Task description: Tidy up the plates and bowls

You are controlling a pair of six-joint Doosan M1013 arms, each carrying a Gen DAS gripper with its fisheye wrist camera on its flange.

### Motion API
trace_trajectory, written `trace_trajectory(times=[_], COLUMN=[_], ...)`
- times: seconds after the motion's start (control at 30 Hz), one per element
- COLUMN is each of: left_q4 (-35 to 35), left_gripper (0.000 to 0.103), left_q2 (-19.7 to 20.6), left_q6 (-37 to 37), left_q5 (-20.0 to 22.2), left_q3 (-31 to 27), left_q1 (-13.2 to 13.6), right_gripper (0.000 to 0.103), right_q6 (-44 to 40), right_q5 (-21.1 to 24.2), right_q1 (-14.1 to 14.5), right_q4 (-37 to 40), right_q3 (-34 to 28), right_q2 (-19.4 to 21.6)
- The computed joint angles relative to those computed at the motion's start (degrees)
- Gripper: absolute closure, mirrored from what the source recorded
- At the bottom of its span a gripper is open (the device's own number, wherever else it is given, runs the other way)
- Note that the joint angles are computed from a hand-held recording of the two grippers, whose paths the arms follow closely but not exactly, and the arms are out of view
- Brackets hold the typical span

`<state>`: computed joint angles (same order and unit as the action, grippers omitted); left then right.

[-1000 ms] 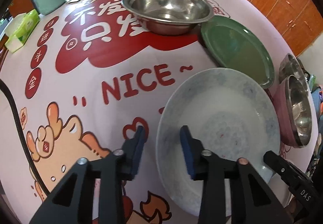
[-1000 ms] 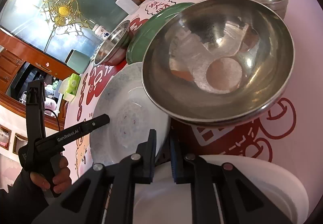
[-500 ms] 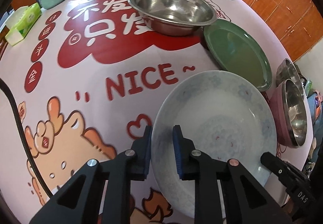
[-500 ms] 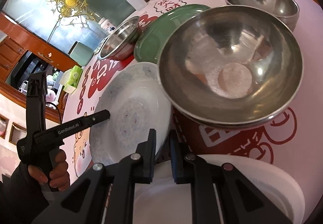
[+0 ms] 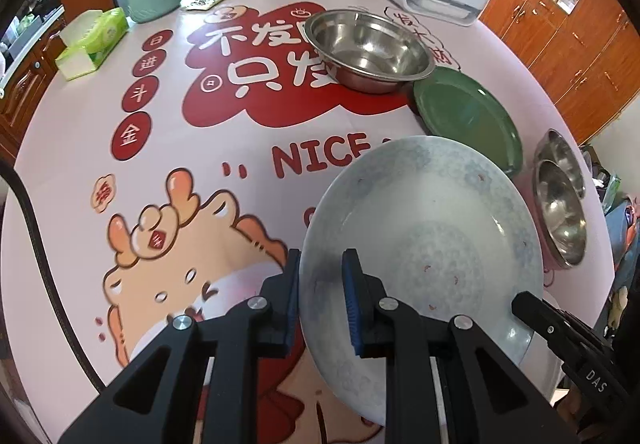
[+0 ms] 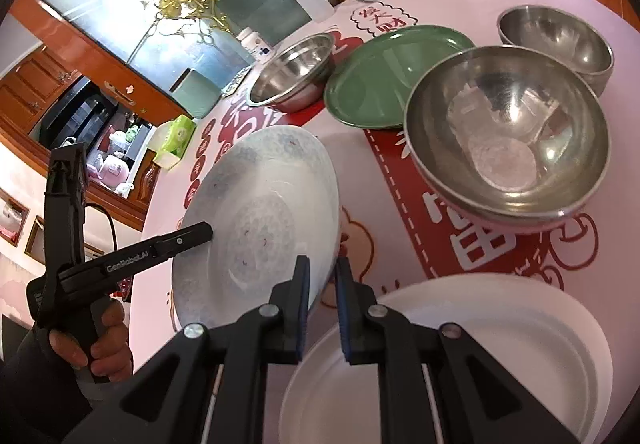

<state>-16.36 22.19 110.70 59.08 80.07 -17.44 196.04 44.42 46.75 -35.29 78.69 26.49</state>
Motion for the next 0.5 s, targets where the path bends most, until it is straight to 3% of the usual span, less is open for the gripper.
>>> trace_trajectory(times=[0.5], left_q4=[-4.0], left_gripper=[0.085], left_q2=[-6.9], left_q6=[5.9], left_q5=[-0.9], left_q3=[6.5], left_q1=[0.3], right_gripper=[0.091], right_q6=[10.0], right_q5=[7.5], right_q1=[5.6], right_q4=[-8.1], right_q3=[0.9], right_q2=[-1.8])
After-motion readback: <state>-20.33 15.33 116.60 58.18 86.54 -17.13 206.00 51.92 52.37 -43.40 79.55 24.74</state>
